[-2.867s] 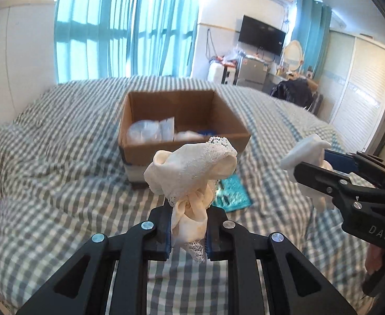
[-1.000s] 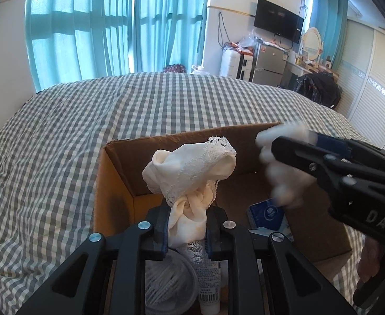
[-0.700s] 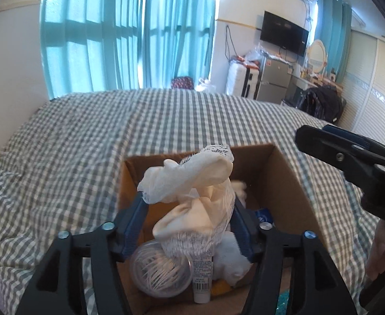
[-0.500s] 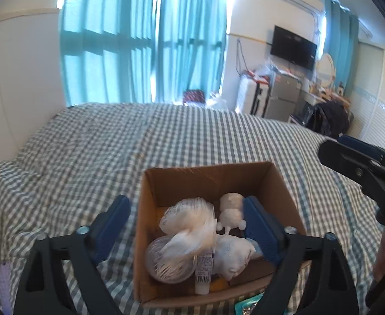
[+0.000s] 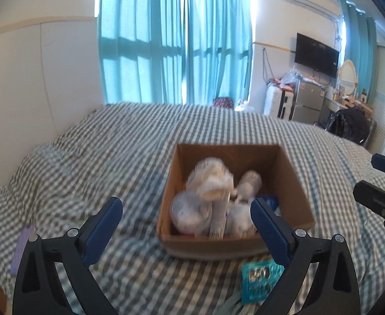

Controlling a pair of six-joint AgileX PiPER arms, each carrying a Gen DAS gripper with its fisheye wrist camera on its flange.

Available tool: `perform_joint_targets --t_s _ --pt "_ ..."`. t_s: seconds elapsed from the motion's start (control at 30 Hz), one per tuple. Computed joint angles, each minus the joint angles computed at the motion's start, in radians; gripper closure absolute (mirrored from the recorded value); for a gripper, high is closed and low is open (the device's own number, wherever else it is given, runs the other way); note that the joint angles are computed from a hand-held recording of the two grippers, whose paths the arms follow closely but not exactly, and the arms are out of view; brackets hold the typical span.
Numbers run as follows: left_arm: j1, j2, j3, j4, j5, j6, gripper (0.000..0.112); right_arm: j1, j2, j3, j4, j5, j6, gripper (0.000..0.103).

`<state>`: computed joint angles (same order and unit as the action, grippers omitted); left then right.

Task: Organize objects
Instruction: 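Grasp the pale green clip with the left tool while the right tool grasps the blue blister pack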

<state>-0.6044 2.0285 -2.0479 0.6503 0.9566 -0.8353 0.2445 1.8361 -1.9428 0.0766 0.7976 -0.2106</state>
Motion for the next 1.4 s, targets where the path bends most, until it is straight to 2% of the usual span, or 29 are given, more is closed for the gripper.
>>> perform_joint_targets --t_s 0.2,0.37,0.57,0.7,0.8,0.87,0.9,0.97,1.03,1.2,1.4 --pt "-0.047 -0.037 0.227 0.042 -0.043 -0.136 0.012 -0.020 -0.066 0.249 0.019 -0.098 -0.009 0.015" --pt "-0.047 -0.030 0.332 -0.015 -0.098 -0.160 0.012 -0.050 -0.071 0.384 0.033 -0.149 0.014 0.015" --pt "-0.075 -0.030 0.427 -0.035 -0.158 -0.161 0.012 -0.066 -0.074 0.445 0.028 -0.170 0.070 0.015" --pt "-0.106 -0.015 0.453 -0.063 -0.197 -0.107 0.012 -0.065 -0.077 0.457 0.007 -0.166 0.099 0.015" --pt "-0.121 0.023 0.427 -0.064 -0.178 -0.077 0.014 -0.061 -0.072 0.456 -0.008 -0.156 0.113 0.015" --pt "-0.114 0.027 0.435 -0.082 -0.206 -0.062 0.025 -0.055 -0.070 0.461 -0.025 -0.153 0.129 0.015" --pt "-0.108 0.021 0.444 -0.095 -0.227 -0.048 0.027 -0.053 -0.069 0.463 -0.035 -0.152 0.138 0.015" --pt "-0.102 0.008 0.460 -0.116 -0.260 -0.017 0.049 -0.047 -0.057 0.447 -0.053 -0.143 0.157 0.015" --pt "-0.110 -0.005 0.473 -0.103 -0.272 0.008 0.057 -0.045 -0.054 0.450 -0.065 -0.143 0.169 0.015" --pt "-0.085 -0.058 0.529 -0.196 -0.311 0.111 0.063 -0.036 -0.056 0.469 -0.099 -0.149 0.217 0.015" --pt "-0.050 -0.166 0.619 -0.238 -0.307 0.156 0.068 -0.018 -0.073 0.500 -0.117 -0.154 0.259 0.015"
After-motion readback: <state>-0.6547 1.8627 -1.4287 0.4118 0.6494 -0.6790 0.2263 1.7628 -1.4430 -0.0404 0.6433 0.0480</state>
